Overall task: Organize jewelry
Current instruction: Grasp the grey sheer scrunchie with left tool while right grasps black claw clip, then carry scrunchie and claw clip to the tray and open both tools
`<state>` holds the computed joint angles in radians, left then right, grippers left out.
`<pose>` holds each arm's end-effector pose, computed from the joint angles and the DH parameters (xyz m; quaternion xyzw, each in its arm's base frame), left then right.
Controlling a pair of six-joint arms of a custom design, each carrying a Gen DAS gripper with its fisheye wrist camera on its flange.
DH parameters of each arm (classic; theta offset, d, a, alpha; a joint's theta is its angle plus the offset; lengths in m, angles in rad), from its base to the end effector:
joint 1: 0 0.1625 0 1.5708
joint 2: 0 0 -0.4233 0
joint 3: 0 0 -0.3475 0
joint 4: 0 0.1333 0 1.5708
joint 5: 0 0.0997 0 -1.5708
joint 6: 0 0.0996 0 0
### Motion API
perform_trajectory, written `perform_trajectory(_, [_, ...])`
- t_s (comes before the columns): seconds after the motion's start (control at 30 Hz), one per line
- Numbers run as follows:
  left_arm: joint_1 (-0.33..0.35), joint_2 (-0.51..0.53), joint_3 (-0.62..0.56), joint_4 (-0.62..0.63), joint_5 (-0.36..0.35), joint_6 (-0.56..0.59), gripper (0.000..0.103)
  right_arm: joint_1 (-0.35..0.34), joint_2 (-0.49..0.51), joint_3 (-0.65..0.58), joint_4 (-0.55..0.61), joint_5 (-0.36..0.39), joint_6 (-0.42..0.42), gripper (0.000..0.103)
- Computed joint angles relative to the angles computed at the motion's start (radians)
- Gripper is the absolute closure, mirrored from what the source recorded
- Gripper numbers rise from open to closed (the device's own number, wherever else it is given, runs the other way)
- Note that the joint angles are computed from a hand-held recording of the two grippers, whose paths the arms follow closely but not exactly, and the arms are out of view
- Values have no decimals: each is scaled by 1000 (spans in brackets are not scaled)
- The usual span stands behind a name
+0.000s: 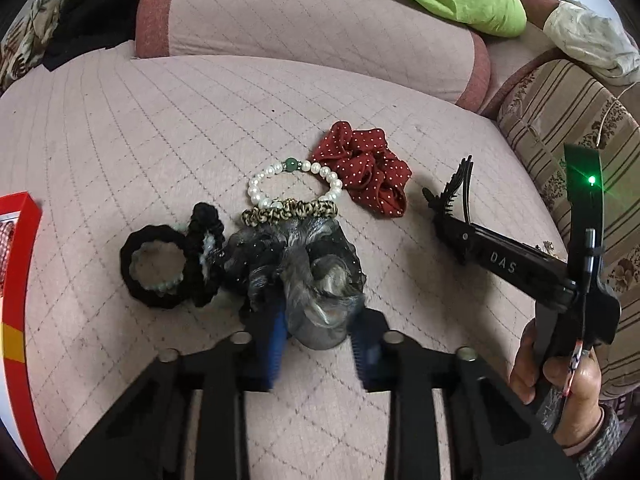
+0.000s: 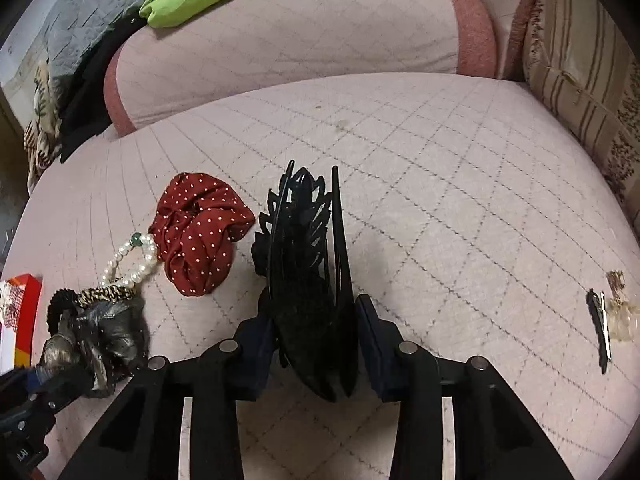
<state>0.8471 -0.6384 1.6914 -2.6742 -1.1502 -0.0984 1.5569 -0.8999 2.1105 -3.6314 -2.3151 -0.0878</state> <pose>-0.2776 -0.5769 0.0270 0.2957 0.9319 -0.1060 0.1815 0.0588 -0.5073 0.1954 -0.1185 -0.8536 0.3668 0.3504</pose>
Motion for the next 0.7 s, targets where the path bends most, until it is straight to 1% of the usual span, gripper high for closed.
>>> perform_trajectory(0.1, [-4,-29,30,-7,-19,0,84,4,-21,31,-2,19,33,62])
perform_trajectory(0.27, [-25,-109,121,-58,-44,19,85,17,-67,108,-32,48,88,62])
perform_trajectory(0.47, [-47,-222,221,-109,-70,43,85,56,-110,209,-78,82,166,62])
perform_trajectory(0.53, [-56,-264,261,-140,-55,59,85,71,-114,235,-97,94,183,62])
perform_trajectory(0.7, [-74,-354,341,-207,36,105,85,138,-106,262,-110,110,220,62])
